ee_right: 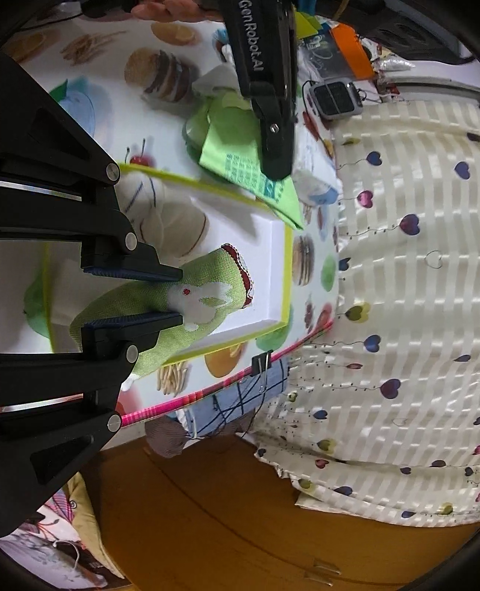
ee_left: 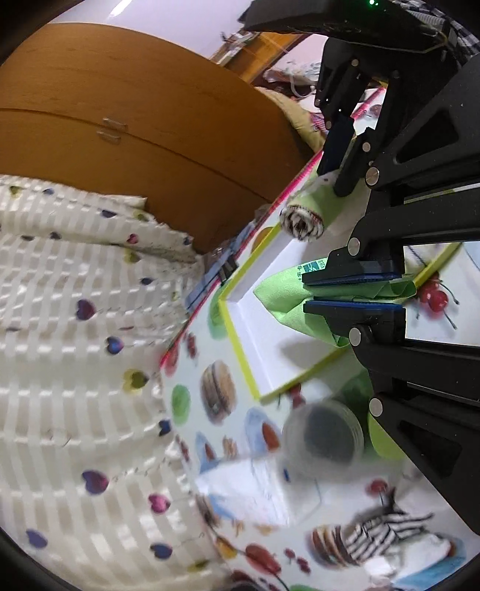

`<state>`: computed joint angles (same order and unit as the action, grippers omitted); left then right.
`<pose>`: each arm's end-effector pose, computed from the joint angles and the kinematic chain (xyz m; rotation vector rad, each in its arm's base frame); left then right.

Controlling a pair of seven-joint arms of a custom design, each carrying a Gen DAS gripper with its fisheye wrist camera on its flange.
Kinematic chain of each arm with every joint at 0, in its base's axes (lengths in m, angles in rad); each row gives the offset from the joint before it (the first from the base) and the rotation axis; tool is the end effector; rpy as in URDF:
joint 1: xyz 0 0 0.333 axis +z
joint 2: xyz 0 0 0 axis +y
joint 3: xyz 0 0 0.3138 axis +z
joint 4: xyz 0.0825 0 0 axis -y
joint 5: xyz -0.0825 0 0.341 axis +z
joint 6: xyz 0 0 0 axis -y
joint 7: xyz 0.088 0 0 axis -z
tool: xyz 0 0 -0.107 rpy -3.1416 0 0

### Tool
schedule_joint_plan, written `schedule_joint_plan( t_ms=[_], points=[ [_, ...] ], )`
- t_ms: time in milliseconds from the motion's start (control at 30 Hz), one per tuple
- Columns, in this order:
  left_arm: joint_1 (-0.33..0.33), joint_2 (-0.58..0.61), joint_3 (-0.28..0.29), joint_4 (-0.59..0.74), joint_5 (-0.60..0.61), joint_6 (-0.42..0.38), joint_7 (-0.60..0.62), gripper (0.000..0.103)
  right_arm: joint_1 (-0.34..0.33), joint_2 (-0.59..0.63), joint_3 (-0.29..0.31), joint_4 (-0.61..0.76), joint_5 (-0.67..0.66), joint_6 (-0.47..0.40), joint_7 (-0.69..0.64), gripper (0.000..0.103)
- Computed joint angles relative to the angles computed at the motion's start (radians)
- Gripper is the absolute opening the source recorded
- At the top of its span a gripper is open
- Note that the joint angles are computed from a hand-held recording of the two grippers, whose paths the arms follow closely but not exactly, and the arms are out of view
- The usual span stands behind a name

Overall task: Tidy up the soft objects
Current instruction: 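Carry the rabbit towel and lime-green cloth over to the tray, then lower rabbit towel into tray and open right tool while left releases lime cloth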

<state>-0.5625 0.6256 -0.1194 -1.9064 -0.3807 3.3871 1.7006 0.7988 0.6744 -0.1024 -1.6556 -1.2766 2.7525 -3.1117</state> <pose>0.5341 -0.3647 0.2977 -1.5129 2.1566 -1.1000 0.4804 0.4668 0.2685 -1.9579 1.5072 -0.7549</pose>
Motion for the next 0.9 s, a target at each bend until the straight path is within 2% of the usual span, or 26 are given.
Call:
schedule_joint_plan(
  t_ms=[100, 200, 300, 400, 433, 467, 533, 600, 667, 733, 800, 867, 900],
  points=[
    [-0.014, 0.045, 0.021, 0.064, 0.003, -0.050, -0.017, 0.008, -0.012, 0.022, 0.002, 0.016, 0.022, 0.011, -0.019, 0.018],
    [0.023, 0.075, -0.017, 0.099, 0.021, -0.066, -0.033, 0.008, -0.005, 0.033, -0.013, 0.027, 0.017, 0.018, -0.019, 0.018],
    [-0.018, 0.094, 0.039, 0.133, 0.033, -0.112, -0.056, 0.008, -0.005, 0.049, -0.014, 0.046, 0.036, 0.017, -0.041, 0.018],
    [0.001, 0.100, 0.026, 0.137, 0.045, -0.120, -0.083, 0.009, 0.003, 0.062, -0.024, 0.065, 0.045, 0.010, -0.055, 0.020],
    [0.000, 0.100, 0.029, 0.137, 0.049, -0.116, -0.091, 0.013, 0.006, 0.067, -0.026, 0.073, 0.050, 0.005, -0.063, 0.020],
    [0.004, 0.094, 0.026, 0.125, 0.054, -0.101, -0.094, 0.016, 0.009, 0.070, -0.028, 0.078, 0.053, 0.001, -0.066, 0.021],
    [-0.008, 0.074, 0.042, 0.094, 0.056, -0.073, -0.095, 0.028, 0.022, 0.071, -0.042, 0.080, 0.044, -0.004, -0.048, 0.024],
    [-0.010, 0.049, 0.049, 0.059, 0.048, -0.058, -0.098, 0.031, 0.035, 0.067, -0.057, 0.077, 0.016, 0.000, -0.007, 0.025],
    [-0.048, 0.018, 0.091, 0.011, 0.031, -0.036, -0.097, 0.034, 0.053, 0.053, -0.072, 0.066, -0.031, 0.000, 0.055, 0.027],
    [-0.073, -0.017, 0.116, -0.044, 0.009, -0.008, -0.089, 0.038, 0.064, 0.038, -0.073, 0.058, -0.078, -0.012, 0.107, 0.041],
    [-0.029, -0.059, 0.064, -0.116, 0.003, 0.046, -0.076, 0.040, 0.063, 0.022, -0.060, 0.049, -0.119, -0.019, 0.149, 0.046],
    [-0.049, -0.096, 0.078, -0.178, -0.047, 0.092, -0.056, 0.045, 0.063, 0.008, -0.045, 0.043, -0.164, -0.024, 0.190, 0.046],
    [-0.040, -0.115, 0.066, -0.211, -0.062, 0.112, -0.047, 0.046, 0.064, 0.004, -0.035, 0.042, -0.186, -0.028, 0.207, 0.046]
  ],
)
